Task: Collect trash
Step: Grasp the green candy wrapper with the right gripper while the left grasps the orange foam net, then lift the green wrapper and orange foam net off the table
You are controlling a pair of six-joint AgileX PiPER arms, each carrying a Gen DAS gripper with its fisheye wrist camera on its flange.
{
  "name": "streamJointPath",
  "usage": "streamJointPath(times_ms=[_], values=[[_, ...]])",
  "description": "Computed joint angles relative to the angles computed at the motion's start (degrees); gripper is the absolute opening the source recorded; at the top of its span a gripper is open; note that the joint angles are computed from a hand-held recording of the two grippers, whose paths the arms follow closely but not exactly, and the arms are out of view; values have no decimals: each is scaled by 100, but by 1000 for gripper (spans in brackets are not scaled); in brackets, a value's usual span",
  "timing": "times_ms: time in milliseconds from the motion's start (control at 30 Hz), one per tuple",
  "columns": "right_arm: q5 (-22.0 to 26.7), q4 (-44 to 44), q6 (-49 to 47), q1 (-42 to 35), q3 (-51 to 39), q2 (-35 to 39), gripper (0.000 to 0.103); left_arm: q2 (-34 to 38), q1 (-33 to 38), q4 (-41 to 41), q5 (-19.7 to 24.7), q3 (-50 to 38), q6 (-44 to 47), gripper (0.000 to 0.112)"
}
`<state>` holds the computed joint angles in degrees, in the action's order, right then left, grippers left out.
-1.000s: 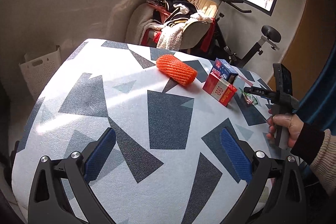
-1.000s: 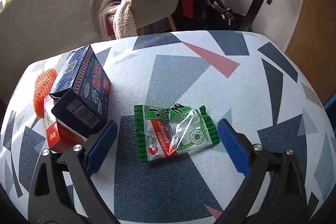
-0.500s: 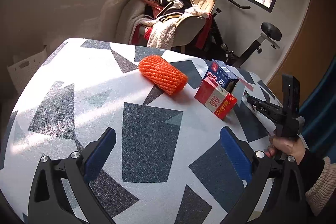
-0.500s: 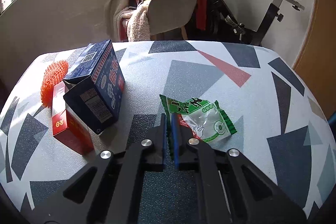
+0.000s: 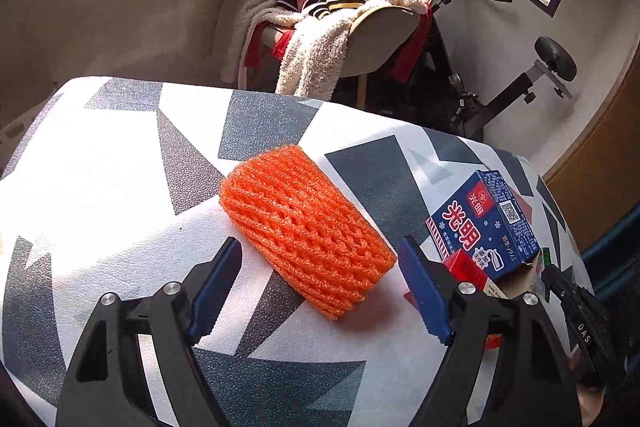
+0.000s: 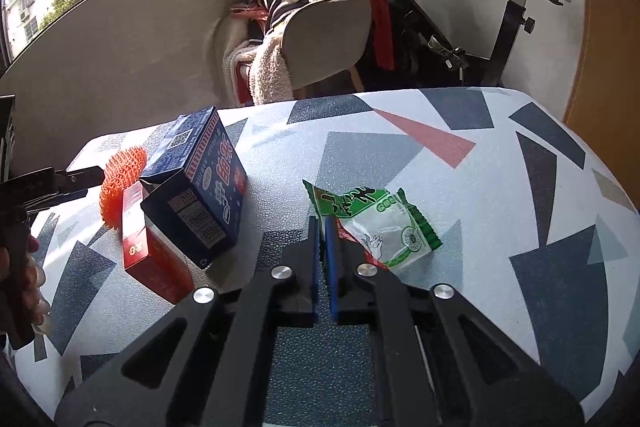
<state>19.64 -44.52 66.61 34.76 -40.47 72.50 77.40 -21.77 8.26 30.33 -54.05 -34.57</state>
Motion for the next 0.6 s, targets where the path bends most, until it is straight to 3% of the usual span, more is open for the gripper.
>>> streamJointPath(times_ms=[100, 167, 200, 233, 400, 533, 600], values=[[2, 126, -139, -5, -37, 49, 8, 442, -111, 598, 8, -228, -691, 66], [-16, 213, -263, -5, -48, 60, 7, 657, -368, 1186, 237, -409, -931, 46], [-50, 251, -311, -18, -35, 48, 7, 680, -506, 1564, 381, -443, -1171, 25], [-76, 255, -311, -30, -18, 31, 7, 595, -562, 1734, 400, -388, -1288, 19], [-63, 107, -132, -17, 8, 6, 8, -341, -517, 861, 100, 199, -451, 16], [271, -380, 285, 239, -35, -26, 7, -1369, -721, 575, 448, 581, -276, 16], [580, -126, 77, 423, -129, -216, 7, -1966, -1037, 732, 804, 732, -459, 16]])
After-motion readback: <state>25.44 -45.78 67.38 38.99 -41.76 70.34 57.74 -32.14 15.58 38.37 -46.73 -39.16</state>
